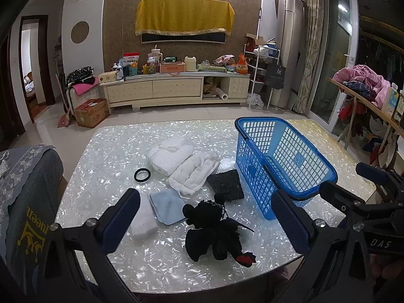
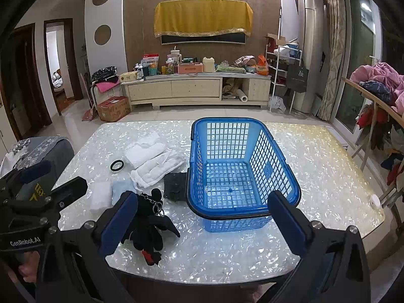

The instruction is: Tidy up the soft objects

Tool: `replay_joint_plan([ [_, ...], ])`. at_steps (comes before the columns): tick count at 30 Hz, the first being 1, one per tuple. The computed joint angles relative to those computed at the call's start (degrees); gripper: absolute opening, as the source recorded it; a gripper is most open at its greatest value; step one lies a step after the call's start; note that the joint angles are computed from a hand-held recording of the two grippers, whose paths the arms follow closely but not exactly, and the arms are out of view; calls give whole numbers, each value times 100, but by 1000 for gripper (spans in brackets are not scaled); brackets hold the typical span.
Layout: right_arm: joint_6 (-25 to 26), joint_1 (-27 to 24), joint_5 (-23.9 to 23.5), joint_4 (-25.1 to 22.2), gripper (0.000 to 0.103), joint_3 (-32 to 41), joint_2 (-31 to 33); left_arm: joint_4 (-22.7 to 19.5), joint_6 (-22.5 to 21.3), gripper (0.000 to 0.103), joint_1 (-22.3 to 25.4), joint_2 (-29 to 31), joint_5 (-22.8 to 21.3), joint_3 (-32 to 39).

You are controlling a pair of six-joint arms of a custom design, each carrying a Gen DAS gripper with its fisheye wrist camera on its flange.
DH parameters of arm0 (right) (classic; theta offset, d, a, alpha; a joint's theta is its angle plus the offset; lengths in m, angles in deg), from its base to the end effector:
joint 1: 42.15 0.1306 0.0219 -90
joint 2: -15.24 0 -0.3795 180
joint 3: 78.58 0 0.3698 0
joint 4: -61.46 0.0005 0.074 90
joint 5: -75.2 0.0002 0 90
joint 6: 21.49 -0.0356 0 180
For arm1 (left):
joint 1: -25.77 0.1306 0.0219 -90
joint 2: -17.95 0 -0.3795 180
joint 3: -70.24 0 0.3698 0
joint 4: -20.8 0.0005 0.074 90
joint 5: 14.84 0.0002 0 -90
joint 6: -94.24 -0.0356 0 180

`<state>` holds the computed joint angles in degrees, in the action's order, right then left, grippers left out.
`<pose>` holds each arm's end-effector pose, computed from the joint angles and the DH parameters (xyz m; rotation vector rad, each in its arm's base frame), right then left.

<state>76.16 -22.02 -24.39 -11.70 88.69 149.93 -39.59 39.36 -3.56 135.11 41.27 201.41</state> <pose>0.6395 0.2402 0.5284 -0.6338 2.1959 0.3047 0.5546 -0.2894 0.4827 -0.3792 2.1846 0.0976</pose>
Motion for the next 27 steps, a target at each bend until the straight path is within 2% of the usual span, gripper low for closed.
replay_joint_plan([
  [5,23,-7,-3,-51,103,59,23,-2,9,103,-1,-6,20,-5],
  [10,34,-14,-33,-282,103,425,195,19,14,103,11,-18,42,-29],
  [15,38,-14,-32,-180,103,223,96,34,-3,103,6,-20,48,-33],
  [27,58,-24,-43,-223,103,306,134,80,-46,103,27,-30,92,-42],
])
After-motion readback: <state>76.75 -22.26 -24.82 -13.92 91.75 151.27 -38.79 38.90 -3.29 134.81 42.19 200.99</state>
